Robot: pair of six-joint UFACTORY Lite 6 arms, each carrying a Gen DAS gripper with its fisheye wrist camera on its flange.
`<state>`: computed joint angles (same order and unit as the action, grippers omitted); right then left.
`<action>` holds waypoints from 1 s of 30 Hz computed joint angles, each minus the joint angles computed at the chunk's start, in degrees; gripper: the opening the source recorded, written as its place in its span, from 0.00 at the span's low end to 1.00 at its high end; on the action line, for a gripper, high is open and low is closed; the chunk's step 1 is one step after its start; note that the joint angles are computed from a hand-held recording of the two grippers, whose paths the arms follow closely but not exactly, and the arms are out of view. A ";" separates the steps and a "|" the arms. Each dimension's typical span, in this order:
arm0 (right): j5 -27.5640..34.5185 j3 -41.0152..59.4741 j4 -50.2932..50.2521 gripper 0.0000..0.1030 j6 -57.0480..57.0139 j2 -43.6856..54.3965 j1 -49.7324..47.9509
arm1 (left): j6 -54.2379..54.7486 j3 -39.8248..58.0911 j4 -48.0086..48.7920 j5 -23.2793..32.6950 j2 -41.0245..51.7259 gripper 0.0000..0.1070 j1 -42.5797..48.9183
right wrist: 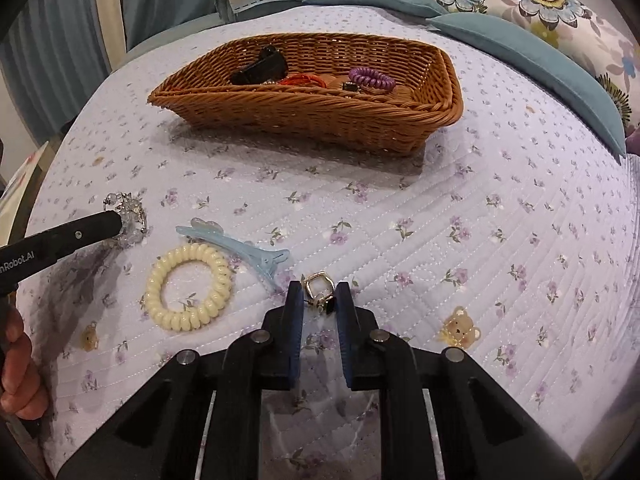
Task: Organize jewelry
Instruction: 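Grasp the silver crystal charm bracelet with the left tool while the right tool grasps the gold black-stone ring, then carry the crystal bracelet and gold ring into the basket and open both tools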
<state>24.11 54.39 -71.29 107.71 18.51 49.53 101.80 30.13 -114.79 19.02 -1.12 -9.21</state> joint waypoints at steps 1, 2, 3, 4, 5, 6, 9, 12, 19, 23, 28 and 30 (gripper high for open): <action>0.04 -0.52 -1.13 0.18 1.16 -0.52 0.15 | 0.92 -0.03 -1.01 -0.69 -0.21 0.07 -0.56; 0.07 -1.01 -2.02 0.17 2.11 -1.00 0.28 | 1.87 -0.02 -1.98 -1.42 -0.39 0.07 -1.19; 0.10 -1.46 -2.93 0.17 3.14 -1.47 0.41 | 2.33 -0.20 -2.21 -1.53 -0.75 0.07 -1.36; 0.19 -2.00 -4.04 0.17 4.41 -2.13 0.55 | 2.82 -0.62 -2.56 -1.27 -1.47 0.07 -1.45; 0.36 -2.85 -5.67 0.17 6.27 -3.04 0.74 | 3.04 -0.96 -2.62 -0.98 -2.15 0.07 -1.35; 0.55 -3.94 -7.22 0.17 8.10 -4.29 0.92 | 3.35 -1.59 -2.78 -0.59 -3.40 0.07 -1.25; -0.45 -6.30 -12.48 0.17 13.79 -7.47 0.62 | 1.25 -3.34 0.05 0.36 -8.15 0.07 -1.13; 0.85 -6.72 -13.11 0.17 14.32 -10.24 1.20 | 0.97 -3.17 0.23 -3.45 -11.62 0.07 -3.67; 3.13 -1.68 -7.99 0.17 5.67 -13.29 -0.81 | -17.20 3.74 19.90 -4.72 -14.97 0.07 -4.89; 2.29 5.41 -5.78 0.17 -1.09 -10.76 -5.15 | -21.49 14.93 26.13 -3.10 -6.94 0.07 -4.31; -2.56 18.69 -0.06 0.17 -11.77 -0.77 -13.25 | -27.04 32.11 34.30 -2.23 8.20 0.07 -4.79; -5.21 24.04 5.17 0.17 -18.12 4.03 -16.37 | -29.04 37.61 36.69 -1.65 13.72 0.07 -5.17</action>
<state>18.89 78.44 -66.12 89.59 22.54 33.16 72.76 67.74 -78.10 17.37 12.60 -14.38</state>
